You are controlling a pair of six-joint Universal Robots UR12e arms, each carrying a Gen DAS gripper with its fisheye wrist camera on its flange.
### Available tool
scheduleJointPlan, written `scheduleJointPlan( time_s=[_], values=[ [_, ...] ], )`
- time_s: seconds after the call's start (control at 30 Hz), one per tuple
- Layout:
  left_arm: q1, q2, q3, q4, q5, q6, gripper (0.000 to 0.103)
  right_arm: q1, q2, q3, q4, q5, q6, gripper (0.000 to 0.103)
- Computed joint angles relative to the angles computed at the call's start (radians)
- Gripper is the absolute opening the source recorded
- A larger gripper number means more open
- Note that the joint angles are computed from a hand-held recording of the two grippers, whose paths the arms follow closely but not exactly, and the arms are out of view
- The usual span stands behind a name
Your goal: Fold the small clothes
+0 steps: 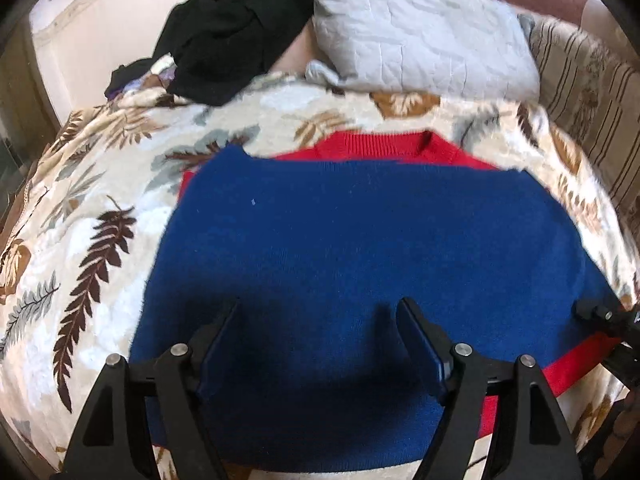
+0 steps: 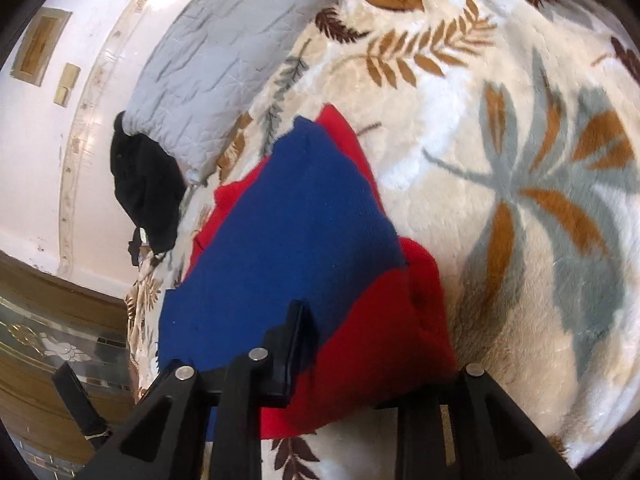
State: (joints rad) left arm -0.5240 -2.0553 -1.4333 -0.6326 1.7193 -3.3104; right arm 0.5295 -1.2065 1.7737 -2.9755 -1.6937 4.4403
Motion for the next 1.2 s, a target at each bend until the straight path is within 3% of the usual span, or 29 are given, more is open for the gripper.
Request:
scheduleJointPlan(
  time_s=[0.03, 0.13, 0.17, 0.2, 0.23, 0.3, 0.47, 0.57, 0.63, 0.67, 0.7, 0.73, 0.77, 0.83, 1.0, 1.1, 1.2],
  values=[
    [0.000, -0.001, 0.001, -0.006, 0.002, -0.001, 0.078, -0.001, 0.004, 0.007, -0.040, 0.006, 0.003, 0.058],
    [0.001, 0.000, -0.005, 0.005, -0.002, -0.002, 0.078, 0.002, 0.004, -0.005, -0.020, -0.001, -0.026, 0.062],
    [0.002, 0.000, -0.004, 0.003, -0.006, -0.003, 0.078, 0.002, 0.004, -0.007, -0.015, 0.002, -0.033, 0.061],
    [0.003, 0.000, -0.004, 0.003, -0.011, -0.006, 0.078, 0.001, 0.004, -0.010, -0.003, 0.003, -0.038, 0.052],
    [0.004, 0.001, -0.004, 0.006, -0.012, -0.009, 0.078, -0.001, 0.003, -0.016, 0.024, 0.002, -0.047, 0.029],
    [0.006, 0.003, -0.006, 0.010, -0.015, -0.011, 0.078, -0.005, 0.003, -0.019, 0.046, 0.010, -0.045, 0.021],
    [0.009, 0.010, -0.012, 0.024, -0.019, -0.012, 0.078, 0.001, 0.002, -0.034, 0.084, -0.008, -0.066, 0.019],
    [0.010, 0.014, -0.022, 0.046, -0.018, -0.008, 0.078, 0.001, 0.002, -0.031, 0.073, -0.012, -0.062, 0.026],
    [0.012, 0.009, -0.026, 0.054, -0.020, -0.003, 0.078, -0.001, 0.006, -0.030, 0.072, -0.009, -0.067, 0.039],
    [0.012, 0.000, -0.021, 0.034, -0.017, 0.000, 0.078, -0.004, 0.009, -0.032, 0.071, -0.004, -0.076, 0.039],
    [0.010, -0.011, -0.017, 0.025, -0.008, 0.020, 0.081, -0.007, 0.012, -0.041, 0.092, 0.002, -0.092, 0.035],
    [0.005, -0.012, -0.023, 0.057, 0.014, 0.053, 0.082, -0.009, 0.011, -0.055, 0.127, 0.008, -0.110, 0.017],
    [0.008, -0.008, -0.021, 0.047, 0.001, 0.059, 0.081, -0.006, 0.010, -0.072, 0.156, -0.005, -0.129, 0.017],
    [0.033, 0.016, -0.039, 0.059, -0.080, 0.014, 0.081, 0.014, 0.013, -0.138, 0.231, -0.080, -0.225, 0.015],
    [0.120, 0.108, -0.174, 0.234, -0.201, -0.127, 0.081, 0.101, 0.105, -0.389, 0.302, -0.259, -0.529, 0.011],
    [0.189, 0.161, -0.261, 0.323, -0.277, -0.226, 0.081, 0.148, 0.206, -0.546, 0.341, -0.245, -0.702, 0.011],
    [0.249, 0.185, -0.311, 0.365, -0.355, -0.310, 0.081, 0.165, 0.314, -0.670, 0.446, -0.115, -0.802, 0.011]
  ],
)
